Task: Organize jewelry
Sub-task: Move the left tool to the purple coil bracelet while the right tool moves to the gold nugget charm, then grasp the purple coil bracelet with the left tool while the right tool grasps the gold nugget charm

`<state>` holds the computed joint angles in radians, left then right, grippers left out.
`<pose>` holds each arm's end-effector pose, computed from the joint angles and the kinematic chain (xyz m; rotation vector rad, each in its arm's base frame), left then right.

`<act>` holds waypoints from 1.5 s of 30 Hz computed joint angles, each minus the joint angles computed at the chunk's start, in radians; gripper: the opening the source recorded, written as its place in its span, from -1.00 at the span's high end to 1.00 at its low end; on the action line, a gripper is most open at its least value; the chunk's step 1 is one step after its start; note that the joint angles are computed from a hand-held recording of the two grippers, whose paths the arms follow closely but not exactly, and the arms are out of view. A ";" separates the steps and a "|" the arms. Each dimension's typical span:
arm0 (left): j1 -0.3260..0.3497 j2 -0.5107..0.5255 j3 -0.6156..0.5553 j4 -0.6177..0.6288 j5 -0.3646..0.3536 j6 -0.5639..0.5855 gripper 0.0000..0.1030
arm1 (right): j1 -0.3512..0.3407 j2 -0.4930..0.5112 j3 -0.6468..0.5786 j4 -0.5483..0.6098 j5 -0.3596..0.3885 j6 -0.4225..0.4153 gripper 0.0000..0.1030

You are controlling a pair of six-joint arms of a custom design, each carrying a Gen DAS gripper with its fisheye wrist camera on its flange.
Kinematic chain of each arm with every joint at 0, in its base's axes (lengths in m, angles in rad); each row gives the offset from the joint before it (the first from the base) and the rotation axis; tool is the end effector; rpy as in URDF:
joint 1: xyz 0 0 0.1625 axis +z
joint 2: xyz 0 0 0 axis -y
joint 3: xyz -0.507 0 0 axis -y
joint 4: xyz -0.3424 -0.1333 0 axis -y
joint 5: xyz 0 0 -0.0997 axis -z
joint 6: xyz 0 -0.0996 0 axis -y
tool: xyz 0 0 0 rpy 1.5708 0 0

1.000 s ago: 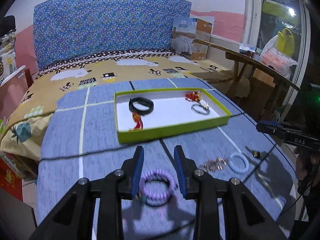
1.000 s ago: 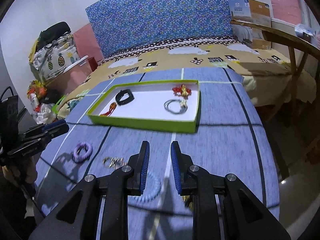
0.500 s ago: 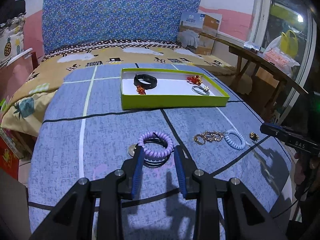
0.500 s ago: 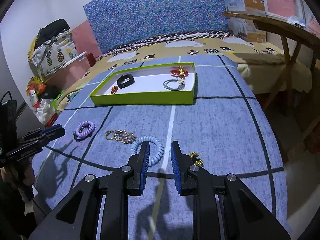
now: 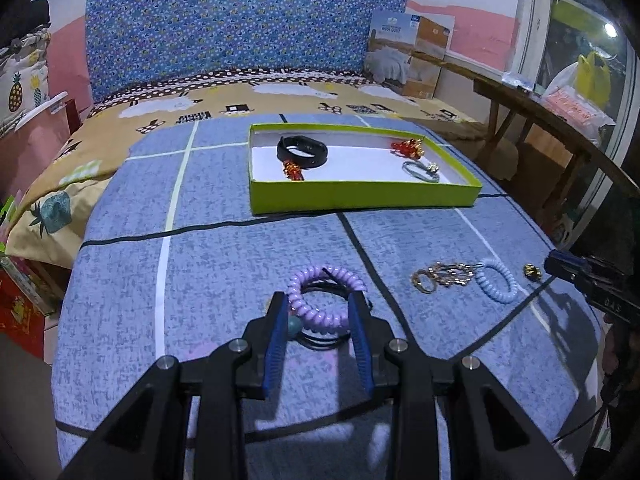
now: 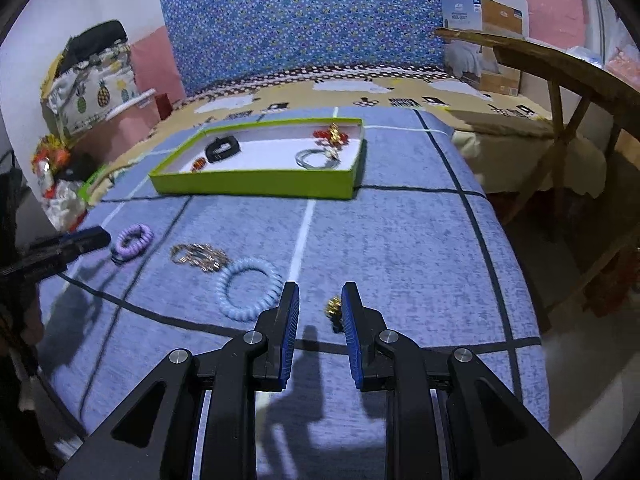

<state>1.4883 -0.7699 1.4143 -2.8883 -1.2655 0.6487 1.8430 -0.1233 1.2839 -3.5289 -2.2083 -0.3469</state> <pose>0.0988 -0.7857 0.2976 0.7890 2.4477 -0.7523 0.2774 -0.7185 -0.0737 0.3996 -2.3083 0.9483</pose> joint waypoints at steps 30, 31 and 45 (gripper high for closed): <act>-0.015 0.064 -0.083 0.047 0.105 0.097 0.79 | -0.019 0.016 -0.046 0.112 -0.047 0.022 0.63; -0.016 0.064 -0.082 0.045 0.105 0.099 0.79 | -0.019 0.015 -0.045 0.112 -0.045 0.022 0.65; -0.013 0.015 -0.040 -0.014 0.024 0.056 0.81 | -0.015 0.002 -0.016 0.044 -0.022 0.016 0.66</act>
<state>1.4753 -0.7550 1.3738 -2.9024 -1.2411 0.7050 1.8284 -0.1217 1.2682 -3.4848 -2.2304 -0.3309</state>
